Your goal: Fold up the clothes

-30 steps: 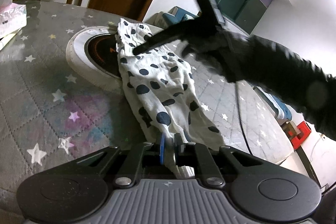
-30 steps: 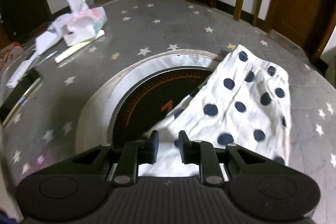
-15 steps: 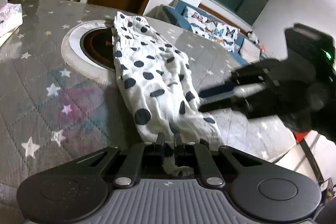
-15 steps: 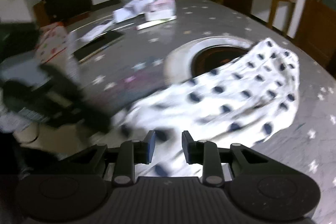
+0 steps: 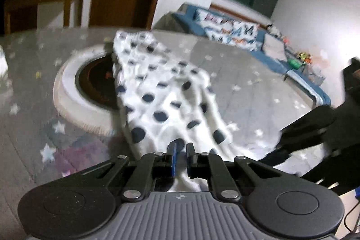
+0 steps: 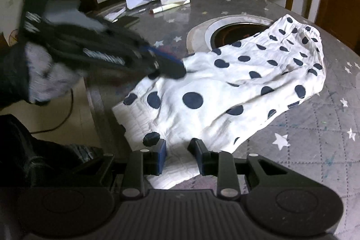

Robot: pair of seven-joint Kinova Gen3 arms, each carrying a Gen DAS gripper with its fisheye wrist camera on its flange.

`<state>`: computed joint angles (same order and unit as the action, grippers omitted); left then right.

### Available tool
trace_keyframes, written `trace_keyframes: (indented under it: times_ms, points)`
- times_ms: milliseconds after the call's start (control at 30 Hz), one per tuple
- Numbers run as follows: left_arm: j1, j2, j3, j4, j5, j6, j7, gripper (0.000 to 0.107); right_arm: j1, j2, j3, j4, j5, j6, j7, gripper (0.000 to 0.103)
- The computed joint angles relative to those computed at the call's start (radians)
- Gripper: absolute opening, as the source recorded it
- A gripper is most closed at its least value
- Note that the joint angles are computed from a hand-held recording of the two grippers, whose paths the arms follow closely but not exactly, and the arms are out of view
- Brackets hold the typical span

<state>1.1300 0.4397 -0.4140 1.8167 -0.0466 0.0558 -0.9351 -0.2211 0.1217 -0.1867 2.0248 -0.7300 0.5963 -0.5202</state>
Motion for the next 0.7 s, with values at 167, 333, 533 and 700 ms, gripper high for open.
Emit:
trace_keyframes:
  times_ms: [167,333,533,700]
  points:
    - [-0.072,-0.004,0.075,0.006,-0.001,0.018,-0.007,0.010,0.015,0.002,0.012,-0.015,-0.039,-0.077,-0.010,0.028]
    - [-0.033,-0.011,0.033,-0.011,-0.015,-0.015,-0.006,0.010,0.053,0.071,-0.013,-0.065,-0.059,-0.172,-0.039,0.028]
    - [-0.102,0.048,0.082,-0.110,-0.009,0.075,-0.023,0.010,0.110,0.152,-0.067,-0.106,-0.050,-0.238,-0.085,0.027]
    - [-0.165,0.053,0.152,-0.128,-0.059,0.122,0.014,0.010,0.212,0.183,-0.134,-0.110,-0.067,-0.292,-0.125,0.027]
